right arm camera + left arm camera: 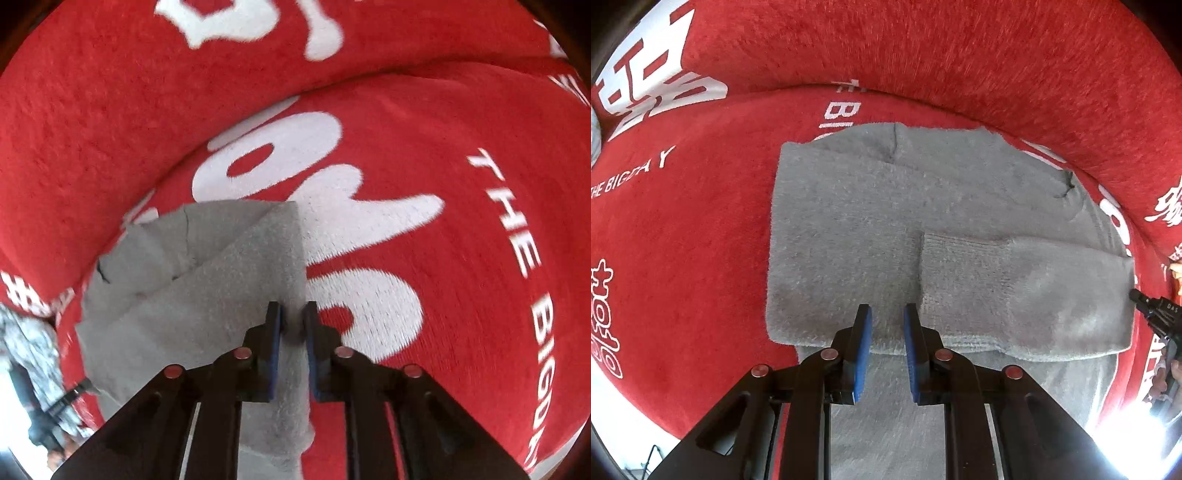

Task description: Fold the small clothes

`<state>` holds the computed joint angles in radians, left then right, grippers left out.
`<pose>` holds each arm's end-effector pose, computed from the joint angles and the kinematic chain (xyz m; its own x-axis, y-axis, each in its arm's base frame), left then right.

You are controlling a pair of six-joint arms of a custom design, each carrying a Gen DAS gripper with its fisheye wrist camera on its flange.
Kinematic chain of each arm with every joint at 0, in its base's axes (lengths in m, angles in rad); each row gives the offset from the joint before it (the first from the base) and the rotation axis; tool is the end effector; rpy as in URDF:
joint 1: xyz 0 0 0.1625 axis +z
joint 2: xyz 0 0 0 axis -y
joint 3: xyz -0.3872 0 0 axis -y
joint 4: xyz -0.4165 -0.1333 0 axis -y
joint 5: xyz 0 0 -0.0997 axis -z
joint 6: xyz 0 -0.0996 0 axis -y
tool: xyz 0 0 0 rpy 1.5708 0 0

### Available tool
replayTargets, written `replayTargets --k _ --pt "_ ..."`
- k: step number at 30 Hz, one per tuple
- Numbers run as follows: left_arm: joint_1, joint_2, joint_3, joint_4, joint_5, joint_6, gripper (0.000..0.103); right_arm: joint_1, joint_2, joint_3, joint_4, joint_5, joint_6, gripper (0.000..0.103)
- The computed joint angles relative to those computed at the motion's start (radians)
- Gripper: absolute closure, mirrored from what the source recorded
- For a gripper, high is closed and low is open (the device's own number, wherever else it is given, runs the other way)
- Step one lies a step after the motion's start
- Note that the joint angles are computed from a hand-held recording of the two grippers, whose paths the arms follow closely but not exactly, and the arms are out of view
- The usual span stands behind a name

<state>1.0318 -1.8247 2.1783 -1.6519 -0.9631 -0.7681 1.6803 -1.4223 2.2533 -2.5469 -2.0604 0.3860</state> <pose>-0.0254 -0.4130 0.2875 -0.7935 -0.1763 -0.5825 -0.0792 0.9789 -0.1885 0.1351 -0.4373 0.1653 -0.8603 0.3436 0.3767 0.2329 0.9221 -0.3092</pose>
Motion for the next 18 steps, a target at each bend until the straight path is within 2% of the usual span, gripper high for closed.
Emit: replayTargets --k 4,7,10,12,13,15,18 --pt "0.02 -0.023 -0.003 -0.013 -0.047 0.033 0.084 0.049 -0.049 0.037 0.014 -0.001 0.024 0.086" --pt "0.064 -0.008 -0.005 -0.078 -0.148 0.097 0.084 0.067 -0.075 0.066 0.003 0.068 0.037 0.086" --pt "0.086 0.024 -0.002 -0.124 -0.203 0.142 0.084 0.089 -0.084 0.086 0.015 0.131 0.055 0.086" --pt "0.099 0.048 -0.001 -0.149 -0.235 0.158 0.084 0.097 -0.08 0.095 0.021 0.16 0.059 0.079" --pt "0.094 0.048 0.004 -0.16 -0.231 0.162 0.084 0.106 -0.07 0.094 0.023 0.159 0.067 0.073" --pt "0.064 0.03 0.019 -0.158 -0.184 0.171 0.085 0.124 -0.041 0.088 0.018 0.144 0.067 0.073" --pt "0.04 0.006 0.031 -0.109 -0.13 0.172 0.086 0.153 0.003 0.061 0.041 0.082 0.062 0.073"
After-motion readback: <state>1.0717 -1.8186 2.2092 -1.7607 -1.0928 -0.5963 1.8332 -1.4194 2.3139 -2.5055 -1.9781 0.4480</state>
